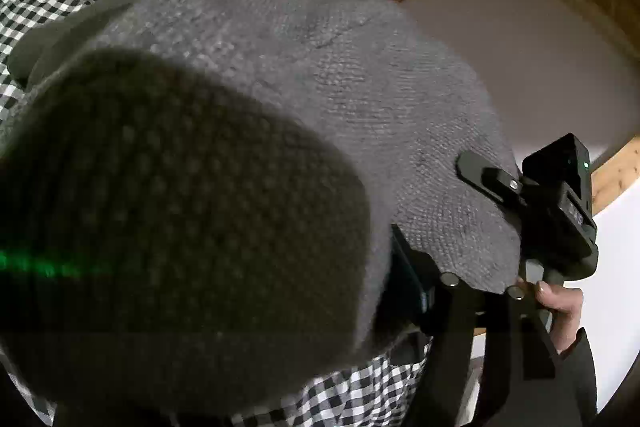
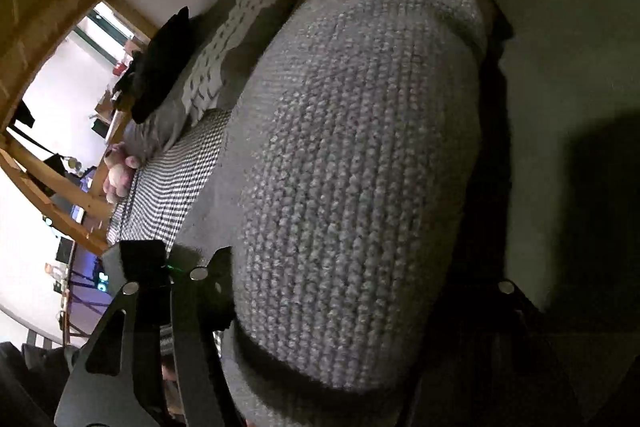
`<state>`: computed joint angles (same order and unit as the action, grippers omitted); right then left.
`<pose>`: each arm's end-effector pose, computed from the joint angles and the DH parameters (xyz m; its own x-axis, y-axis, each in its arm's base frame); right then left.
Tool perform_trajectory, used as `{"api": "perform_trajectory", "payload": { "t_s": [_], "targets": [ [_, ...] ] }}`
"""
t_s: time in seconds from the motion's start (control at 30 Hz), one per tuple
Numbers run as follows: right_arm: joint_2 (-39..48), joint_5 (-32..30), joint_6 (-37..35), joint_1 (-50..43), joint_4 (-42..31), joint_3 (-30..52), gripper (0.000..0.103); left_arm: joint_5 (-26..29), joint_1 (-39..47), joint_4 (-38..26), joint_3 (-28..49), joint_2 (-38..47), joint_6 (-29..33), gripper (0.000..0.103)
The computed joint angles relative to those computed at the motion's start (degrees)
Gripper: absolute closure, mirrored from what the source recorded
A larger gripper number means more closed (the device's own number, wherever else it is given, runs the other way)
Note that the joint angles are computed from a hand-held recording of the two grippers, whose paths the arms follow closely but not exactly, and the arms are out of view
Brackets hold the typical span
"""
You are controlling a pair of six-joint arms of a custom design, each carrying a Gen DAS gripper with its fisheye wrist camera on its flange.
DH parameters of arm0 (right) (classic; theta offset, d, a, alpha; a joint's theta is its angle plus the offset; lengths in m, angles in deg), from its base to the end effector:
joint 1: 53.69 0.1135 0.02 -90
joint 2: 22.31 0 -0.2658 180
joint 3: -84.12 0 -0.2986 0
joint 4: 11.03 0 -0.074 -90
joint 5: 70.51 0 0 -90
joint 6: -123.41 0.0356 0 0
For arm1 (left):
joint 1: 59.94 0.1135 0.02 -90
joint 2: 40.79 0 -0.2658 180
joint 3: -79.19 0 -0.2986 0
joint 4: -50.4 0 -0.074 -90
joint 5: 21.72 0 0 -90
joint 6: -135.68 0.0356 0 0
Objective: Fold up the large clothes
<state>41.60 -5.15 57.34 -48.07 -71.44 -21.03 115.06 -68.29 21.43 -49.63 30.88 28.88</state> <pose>0.2627 0.0408 0.3280 -0.8369 0.2881 -0.4655 -0.0210 0.8328 0.5532 0.2733 -0.0663 0.1865 -0.8840 -0.0703 -0.4622 0.3265 0.6147 -0.7180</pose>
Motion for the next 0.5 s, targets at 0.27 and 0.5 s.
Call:
{"api": "perform_trajectory", "payload": {
  "t_s": [0.27, 0.5],
  "targets": [
    [1.35, 13.60, -4.68, 4.80, -19.15, 11.94, 0.004, 2.73, 8.83, -32.35, 13.26, -1.53, 24.29, 0.023],
    [11.98, 38.66, -3.55, 13.46, -34.48, 35.53, 0.003, -4.20, 9.17, -30.03, 24.07, -5.75, 30.14, 0.007]
  ]
}}
